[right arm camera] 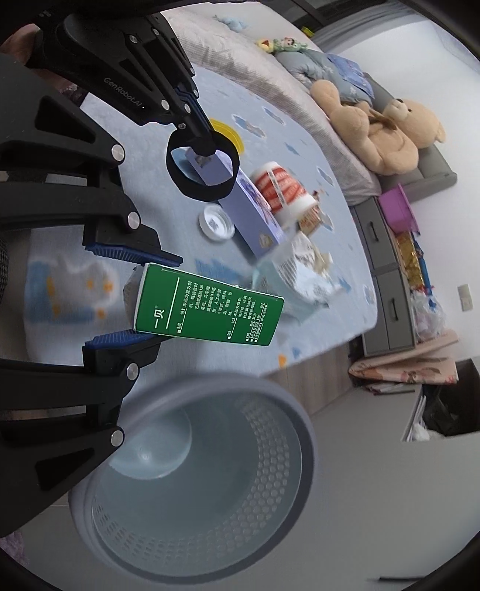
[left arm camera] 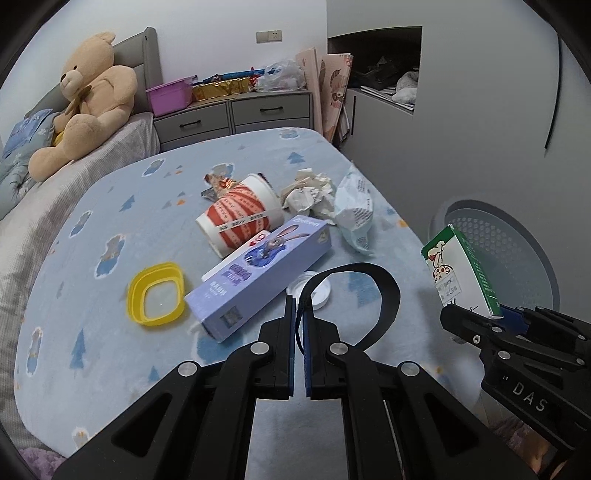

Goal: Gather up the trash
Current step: 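Lift the milk carton with the right tool and carry it over the basket, then open the right tool to drop the carton into the basket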

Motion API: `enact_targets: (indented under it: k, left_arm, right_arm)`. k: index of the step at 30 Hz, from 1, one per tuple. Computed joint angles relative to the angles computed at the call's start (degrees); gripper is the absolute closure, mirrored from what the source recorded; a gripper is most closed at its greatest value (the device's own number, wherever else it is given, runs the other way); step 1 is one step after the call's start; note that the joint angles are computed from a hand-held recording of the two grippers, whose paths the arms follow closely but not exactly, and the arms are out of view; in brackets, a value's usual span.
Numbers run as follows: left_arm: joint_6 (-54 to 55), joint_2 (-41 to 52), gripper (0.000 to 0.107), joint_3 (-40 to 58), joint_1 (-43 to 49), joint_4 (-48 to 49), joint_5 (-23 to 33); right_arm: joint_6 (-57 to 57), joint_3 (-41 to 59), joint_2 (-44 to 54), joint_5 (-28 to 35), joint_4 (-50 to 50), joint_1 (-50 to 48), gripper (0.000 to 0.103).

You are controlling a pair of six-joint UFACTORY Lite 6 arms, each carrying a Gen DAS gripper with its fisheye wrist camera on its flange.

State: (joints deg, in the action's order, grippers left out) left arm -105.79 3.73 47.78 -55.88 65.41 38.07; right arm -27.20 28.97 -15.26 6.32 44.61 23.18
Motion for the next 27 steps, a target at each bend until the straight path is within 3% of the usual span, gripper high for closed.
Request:
enact_targets:
  k: [8,13,22,27]
  left_arm:
    - [6.0,14.3,0.103,17.8,-1.3,-1.1,-3.6]
    - [18.0,25.0,0.103,32.2,0.0,-9.1,-7.0]
    - [38.5,42.6,0.103,57.7,0.7,-24.6,-6.1]
    - [47.7,52.3,0.103,71.8,1.6,-32.6,-3.1]
  right_arm:
    - [-12.0,-3.5,-5.7,6.4,5.2,-18.8,0.072]
    - [-21.4,-1.6,-3.5,11.3,9.8,-30.6,0.072]
    - [-26.0,5.0,4.0,11.4,6.0,-36.9,0.072]
    - [-34.9,8.6,10.1,13.9,12.7,-41.2,0.072]
